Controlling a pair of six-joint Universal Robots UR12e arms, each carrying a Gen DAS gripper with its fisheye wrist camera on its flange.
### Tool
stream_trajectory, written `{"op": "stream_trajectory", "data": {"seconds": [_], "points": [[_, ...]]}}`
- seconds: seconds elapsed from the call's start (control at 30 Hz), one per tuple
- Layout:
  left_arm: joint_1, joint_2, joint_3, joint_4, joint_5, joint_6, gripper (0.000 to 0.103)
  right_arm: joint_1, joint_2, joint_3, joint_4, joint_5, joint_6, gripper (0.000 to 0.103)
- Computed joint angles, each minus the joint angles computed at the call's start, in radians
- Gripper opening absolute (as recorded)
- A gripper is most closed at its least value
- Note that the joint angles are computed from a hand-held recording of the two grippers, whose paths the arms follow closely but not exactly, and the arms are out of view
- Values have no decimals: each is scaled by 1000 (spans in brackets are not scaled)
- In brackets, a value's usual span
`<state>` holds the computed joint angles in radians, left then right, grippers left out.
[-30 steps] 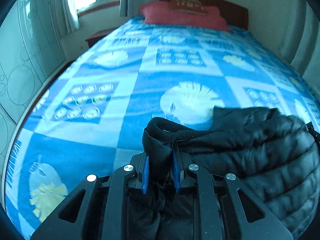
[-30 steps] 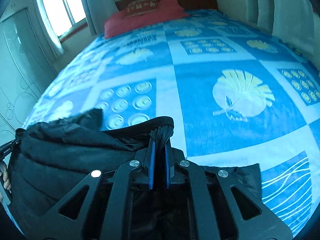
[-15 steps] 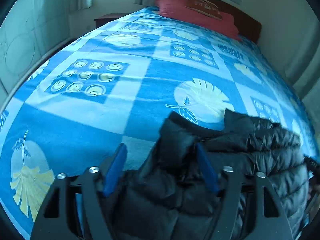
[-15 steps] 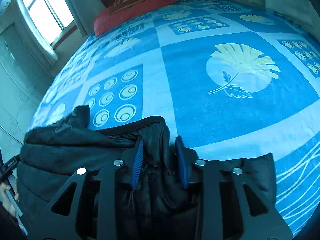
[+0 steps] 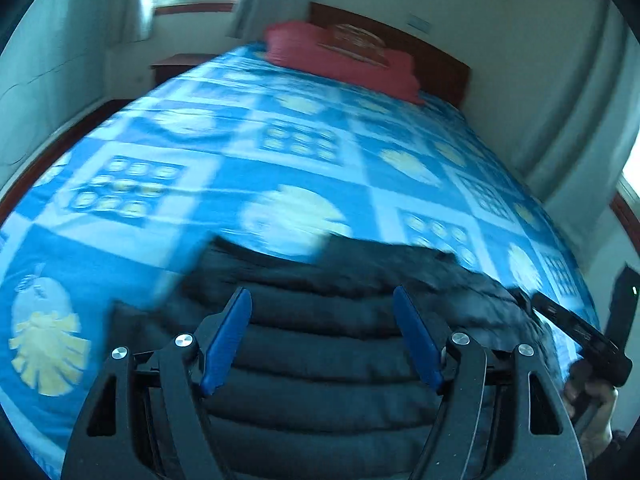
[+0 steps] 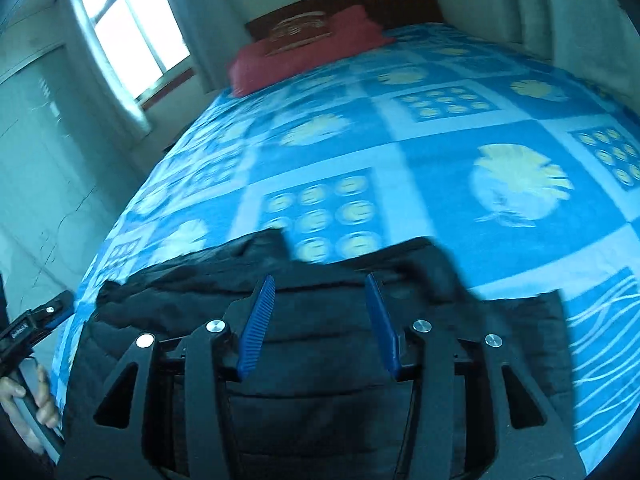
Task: Fold large clothes
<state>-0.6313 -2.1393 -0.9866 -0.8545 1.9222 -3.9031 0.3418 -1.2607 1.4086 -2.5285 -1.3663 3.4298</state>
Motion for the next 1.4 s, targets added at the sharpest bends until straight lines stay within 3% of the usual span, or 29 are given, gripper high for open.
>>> {"op": "stream_trajectory", "data": {"seconds": [0.13, 0.27, 0.6, 0.77, 0.9, 1.0, 1.07, 1.13, 1.23, 1.4], "points": [[-12, -86, 110, -30, -32, 17, 72, 40, 49, -49, 20, -2, -22, 47], [-6, -142, 172, -134, -47, -23, 72, 69, 83, -75, 73, -66, -59, 47], [-21, -169, 176, -155, 37, 14, 74, 82, 104, -69, 67, -120, -86, 49], [-17, -131, 142, -144, 10, 16, 73, 62, 61, -38, 42, -70, -71, 48], [-14, -28, -8, -52, 61, -30, 73, 44, 4, 17, -2, -129, -104, 50], [-7, 28, -92, -50, 107, -88, 73, 29, -17, 44, 25, -178, -129, 52], [7, 59, -153, -19, 81, -104, 73, 14, -20, 58, 44, -166, -105, 52], [10, 62, -171, -3, 70, -99, 73, -1, -16, 70, 54, -120, -77, 53], [0, 32, -129, -73, 108, -74, 72, 8, -6, 81, 29, -150, -104, 54], [0, 20, -122, -82, 117, -73, 72, 6, -3, 85, 14, -144, -93, 55]]}}
